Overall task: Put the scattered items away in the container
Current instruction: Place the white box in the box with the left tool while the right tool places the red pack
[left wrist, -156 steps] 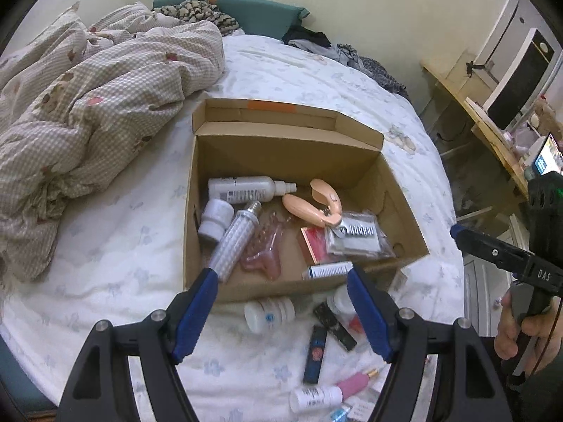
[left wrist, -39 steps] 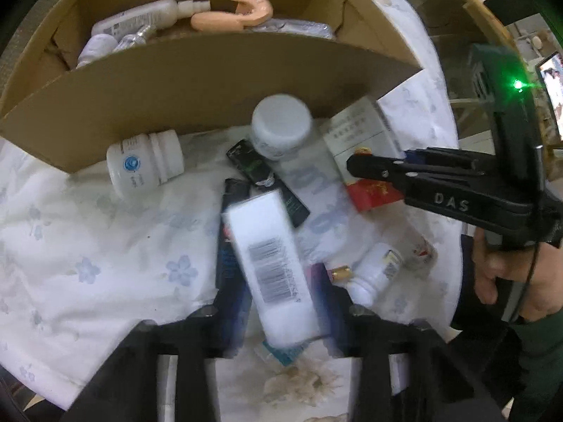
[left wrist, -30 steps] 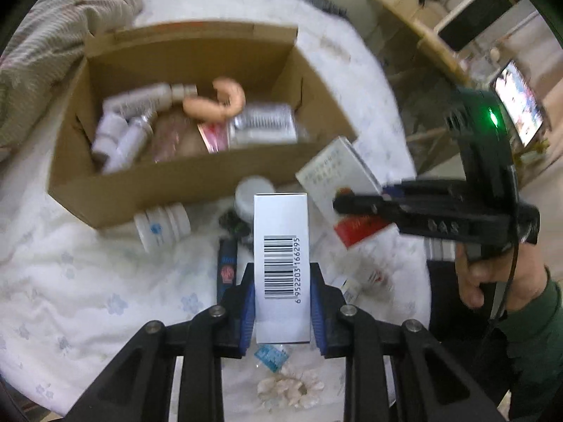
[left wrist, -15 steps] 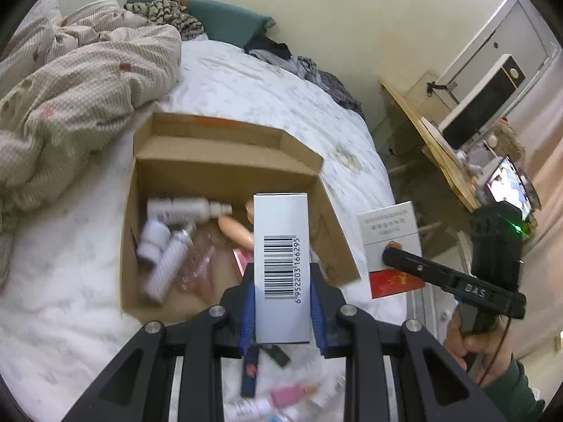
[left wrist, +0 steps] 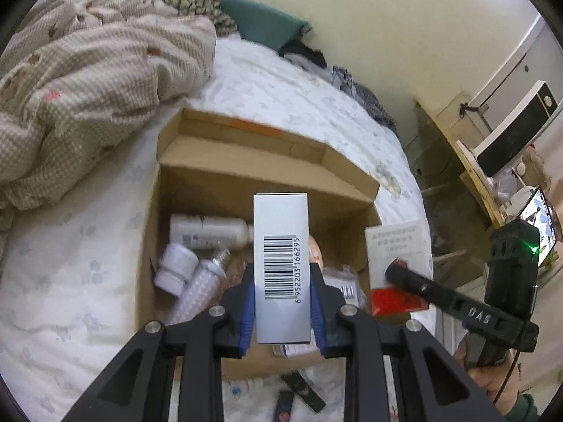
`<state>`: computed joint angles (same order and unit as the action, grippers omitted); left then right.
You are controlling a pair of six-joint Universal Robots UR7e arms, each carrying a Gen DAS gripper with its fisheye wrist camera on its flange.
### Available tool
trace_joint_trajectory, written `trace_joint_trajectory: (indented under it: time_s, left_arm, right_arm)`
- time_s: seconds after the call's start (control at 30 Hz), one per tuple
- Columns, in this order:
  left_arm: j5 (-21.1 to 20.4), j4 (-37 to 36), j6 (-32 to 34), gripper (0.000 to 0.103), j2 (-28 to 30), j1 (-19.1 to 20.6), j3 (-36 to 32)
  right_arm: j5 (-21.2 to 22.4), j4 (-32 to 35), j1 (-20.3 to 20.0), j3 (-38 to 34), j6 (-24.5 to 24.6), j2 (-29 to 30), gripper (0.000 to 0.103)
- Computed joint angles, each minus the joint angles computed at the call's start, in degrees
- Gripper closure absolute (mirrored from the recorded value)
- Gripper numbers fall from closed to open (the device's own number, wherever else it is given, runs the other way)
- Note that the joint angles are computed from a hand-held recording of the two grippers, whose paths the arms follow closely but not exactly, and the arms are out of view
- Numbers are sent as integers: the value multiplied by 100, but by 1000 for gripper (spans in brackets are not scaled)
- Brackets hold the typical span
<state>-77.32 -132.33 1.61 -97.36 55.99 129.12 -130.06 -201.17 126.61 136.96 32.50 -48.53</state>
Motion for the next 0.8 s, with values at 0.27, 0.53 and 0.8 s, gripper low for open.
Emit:
trace_joint_trajectory:
  time_s: [0.27,0.53,0.8]
  left_arm:
    - [271,68,-222,59,134,-13,50]
    - [247,100,-304,46,-34,-66,91]
    - [338,308,-508,46,-129,-97,110]
  right_arm:
    - [-440,336,186,-234,-65,161,32]
    - [-508,239,359,-179,-70,107,31]
    - [-360,140,414,-84,2,-44,31]
